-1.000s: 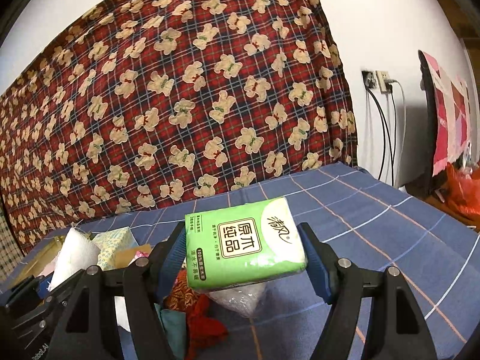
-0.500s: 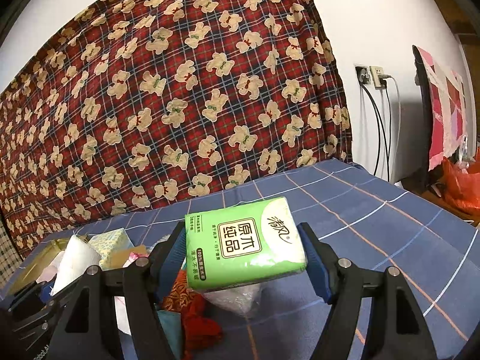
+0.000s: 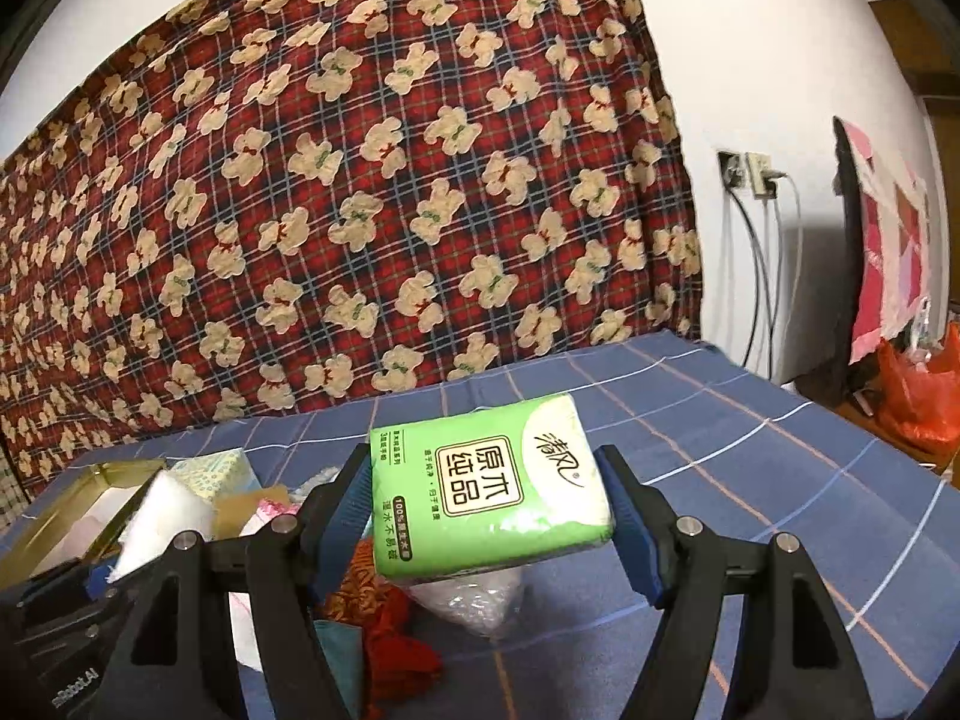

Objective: Organize soft objects
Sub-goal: 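Carry the tissue pack with the right tool while the left tool carries the roll toward the tray, then release the tissue pack into the tray with the right tool while the left tool releases the roll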

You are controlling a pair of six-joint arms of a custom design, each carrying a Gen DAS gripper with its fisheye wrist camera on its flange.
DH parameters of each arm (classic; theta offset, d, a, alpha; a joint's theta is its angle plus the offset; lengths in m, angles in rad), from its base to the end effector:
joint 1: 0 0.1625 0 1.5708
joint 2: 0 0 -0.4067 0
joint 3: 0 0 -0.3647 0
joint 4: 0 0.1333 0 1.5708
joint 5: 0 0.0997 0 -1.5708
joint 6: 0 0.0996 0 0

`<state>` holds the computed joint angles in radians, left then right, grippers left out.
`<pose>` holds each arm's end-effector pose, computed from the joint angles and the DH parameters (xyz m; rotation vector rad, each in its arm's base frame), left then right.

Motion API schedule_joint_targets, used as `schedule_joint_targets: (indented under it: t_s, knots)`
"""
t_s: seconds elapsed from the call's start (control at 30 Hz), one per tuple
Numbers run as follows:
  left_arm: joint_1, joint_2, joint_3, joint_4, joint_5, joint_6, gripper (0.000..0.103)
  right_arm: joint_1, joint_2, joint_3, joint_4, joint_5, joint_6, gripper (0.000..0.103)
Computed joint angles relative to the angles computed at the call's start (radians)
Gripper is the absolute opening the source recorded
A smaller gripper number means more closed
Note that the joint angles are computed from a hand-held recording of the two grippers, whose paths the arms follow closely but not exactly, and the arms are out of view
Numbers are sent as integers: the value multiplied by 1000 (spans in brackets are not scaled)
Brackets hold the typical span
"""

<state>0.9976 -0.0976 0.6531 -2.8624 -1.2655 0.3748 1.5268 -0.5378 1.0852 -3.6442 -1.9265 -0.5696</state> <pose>-0.3251 -0.8046 0.0063 1.0966 2.4907 -1.0838 0.0652 -0.7620 0.2764 0.1748 -1.8822 1.5971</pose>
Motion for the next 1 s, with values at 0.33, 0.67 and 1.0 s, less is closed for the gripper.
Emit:
schedule_joint_targets:
  t_s: [0.33, 0.67, 1.0]
  knots:
    - [11, -12, -61, 126, 20, -40, 26, 35, 21, -61, 117, 31, -17, 74]
    - [19, -74, -46, 151, 57, -54, 26, 98, 87, -243, 335, 59, -63, 74]
    - [51, -146, -51, 116, 163, -38, 26, 165, 277, -607, 638, 106, -99, 74]
